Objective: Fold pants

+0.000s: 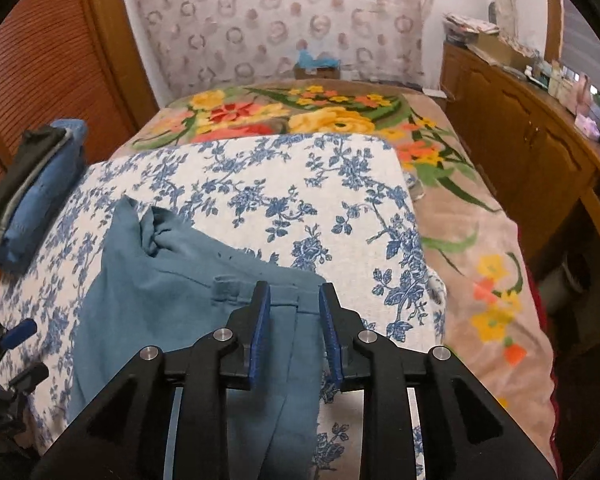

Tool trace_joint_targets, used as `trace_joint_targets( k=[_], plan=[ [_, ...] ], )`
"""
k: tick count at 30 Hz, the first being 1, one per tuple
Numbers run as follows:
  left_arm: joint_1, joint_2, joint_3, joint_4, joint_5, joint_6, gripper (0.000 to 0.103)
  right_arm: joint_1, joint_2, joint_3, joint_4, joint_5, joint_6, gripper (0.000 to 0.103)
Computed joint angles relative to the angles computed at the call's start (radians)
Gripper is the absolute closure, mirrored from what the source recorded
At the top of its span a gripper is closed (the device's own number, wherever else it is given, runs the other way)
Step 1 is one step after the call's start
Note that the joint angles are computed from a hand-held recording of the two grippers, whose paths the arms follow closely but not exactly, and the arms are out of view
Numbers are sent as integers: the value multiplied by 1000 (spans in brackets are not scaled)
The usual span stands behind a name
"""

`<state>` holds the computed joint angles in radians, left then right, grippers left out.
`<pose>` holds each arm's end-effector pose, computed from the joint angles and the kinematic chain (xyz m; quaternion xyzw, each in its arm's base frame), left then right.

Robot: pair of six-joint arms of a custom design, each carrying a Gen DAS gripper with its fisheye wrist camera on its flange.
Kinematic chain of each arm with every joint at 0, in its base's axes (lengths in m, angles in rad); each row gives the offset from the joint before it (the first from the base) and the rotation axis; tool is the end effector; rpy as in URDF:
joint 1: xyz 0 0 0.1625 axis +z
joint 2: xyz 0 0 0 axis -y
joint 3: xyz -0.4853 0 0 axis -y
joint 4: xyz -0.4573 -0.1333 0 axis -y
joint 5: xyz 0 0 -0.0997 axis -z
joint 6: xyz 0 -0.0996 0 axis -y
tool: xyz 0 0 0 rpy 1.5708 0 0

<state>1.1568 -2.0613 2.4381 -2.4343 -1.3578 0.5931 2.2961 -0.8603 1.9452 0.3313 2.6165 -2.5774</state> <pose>0.0085 -0.3645 0.3829 0.4432 0.8576 -0.2294 0.1242 0.3266 -0.2974 0.0613 0.0311 -0.8641 0.3527 0.3577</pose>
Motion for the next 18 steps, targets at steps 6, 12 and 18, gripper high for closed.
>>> trace_joint_targets(
  k=[6, 12, 18],
  plan=[
    [-7, -2, 3, -1, 10, 9, 44, -1, 40, -43, 11, -81, -85, 75],
    [-17, -14, 8, 12, 15, 33, 44, -24, 137, -101, 113, -56, -53, 73],
    [-10, -5, 1, 13, 14, 17, 44, 11, 76, -53, -6, -25, -165, 101]
  ],
)
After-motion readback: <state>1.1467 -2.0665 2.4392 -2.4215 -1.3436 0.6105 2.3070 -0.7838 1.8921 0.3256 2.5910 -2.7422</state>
